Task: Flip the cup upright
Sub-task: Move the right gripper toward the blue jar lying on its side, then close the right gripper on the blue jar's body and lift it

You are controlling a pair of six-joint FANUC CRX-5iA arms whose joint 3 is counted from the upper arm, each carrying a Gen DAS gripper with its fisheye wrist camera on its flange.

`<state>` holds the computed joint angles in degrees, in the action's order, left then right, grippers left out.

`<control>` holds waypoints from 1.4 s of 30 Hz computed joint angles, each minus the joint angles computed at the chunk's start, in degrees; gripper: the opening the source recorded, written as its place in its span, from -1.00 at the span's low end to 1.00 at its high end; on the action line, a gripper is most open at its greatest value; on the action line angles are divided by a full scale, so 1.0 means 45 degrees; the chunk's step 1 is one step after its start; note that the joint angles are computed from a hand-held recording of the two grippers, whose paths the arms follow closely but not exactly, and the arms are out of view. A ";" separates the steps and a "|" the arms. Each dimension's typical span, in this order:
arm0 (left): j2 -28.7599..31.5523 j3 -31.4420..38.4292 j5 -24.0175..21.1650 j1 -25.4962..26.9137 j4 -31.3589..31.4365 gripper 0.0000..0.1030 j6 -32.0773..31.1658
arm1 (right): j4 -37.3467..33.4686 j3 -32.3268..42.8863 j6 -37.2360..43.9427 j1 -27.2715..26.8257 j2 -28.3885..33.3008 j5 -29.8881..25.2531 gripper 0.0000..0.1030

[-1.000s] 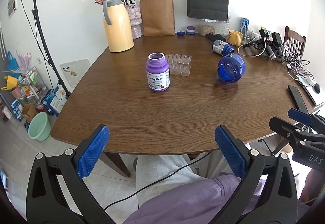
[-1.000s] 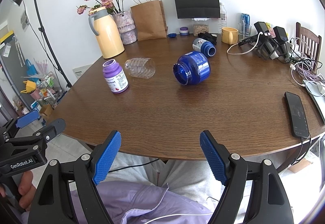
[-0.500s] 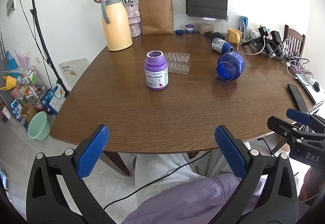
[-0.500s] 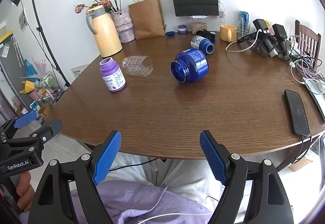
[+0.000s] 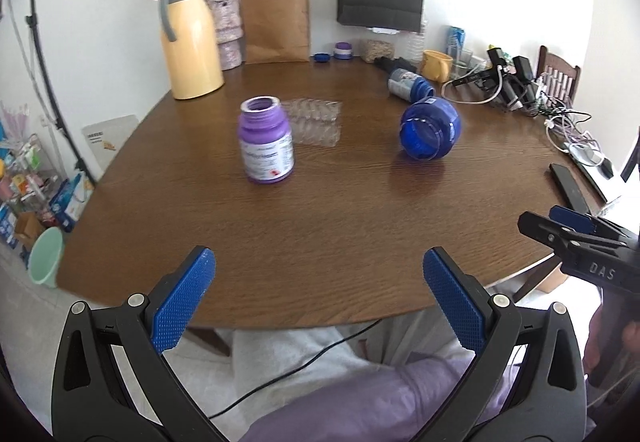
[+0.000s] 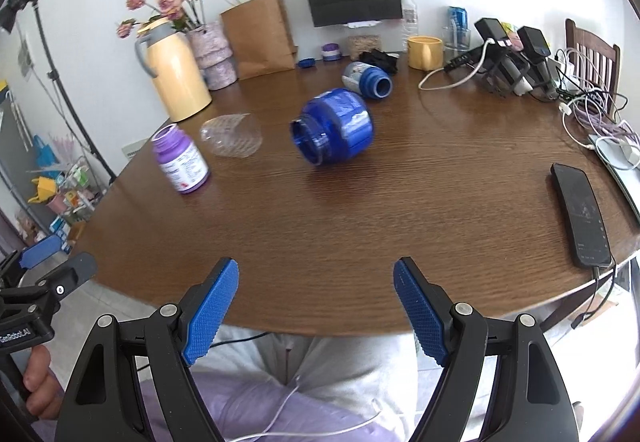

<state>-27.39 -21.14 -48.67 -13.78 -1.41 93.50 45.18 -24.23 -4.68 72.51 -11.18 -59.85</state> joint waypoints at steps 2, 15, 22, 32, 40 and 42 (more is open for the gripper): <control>0.0596 0.0047 0.0217 0.0028 0.0587 1.00 -0.0522 | 0.0117 -0.0120 0.0424 -0.0404 0.0054 0.0064 0.62; 0.3583 0.0470 0.2185 -0.0466 0.4049 1.00 -0.3988 | -0.1467 0.1164 0.6053 -0.3514 0.0986 0.1940 0.61; 0.4950 0.1279 0.2215 -0.0451 0.4582 1.00 -0.3792 | -0.3231 0.3076 0.8560 -0.5006 0.2594 0.3967 0.61; 0.5833 0.1542 0.2223 -0.0288 0.5502 1.00 -0.4322 | -0.7822 0.5341 1.1613 -0.6354 0.4044 0.4798 0.50; 0.6431 0.1447 0.2372 -0.0130 0.6898 1.00 -0.5066 | -1.3454 0.5456 1.3407 -0.7799 0.3732 0.6067 0.46; 0.6635 0.1434 0.2581 -0.0153 0.7533 1.00 -0.5412 | -1.5746 0.5527 1.4386 -0.8491 0.3696 0.6237 0.45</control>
<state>2.47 -14.68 -37.05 -14.47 32.49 69.14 -25.68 0.64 60.05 34.30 5.45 -31.78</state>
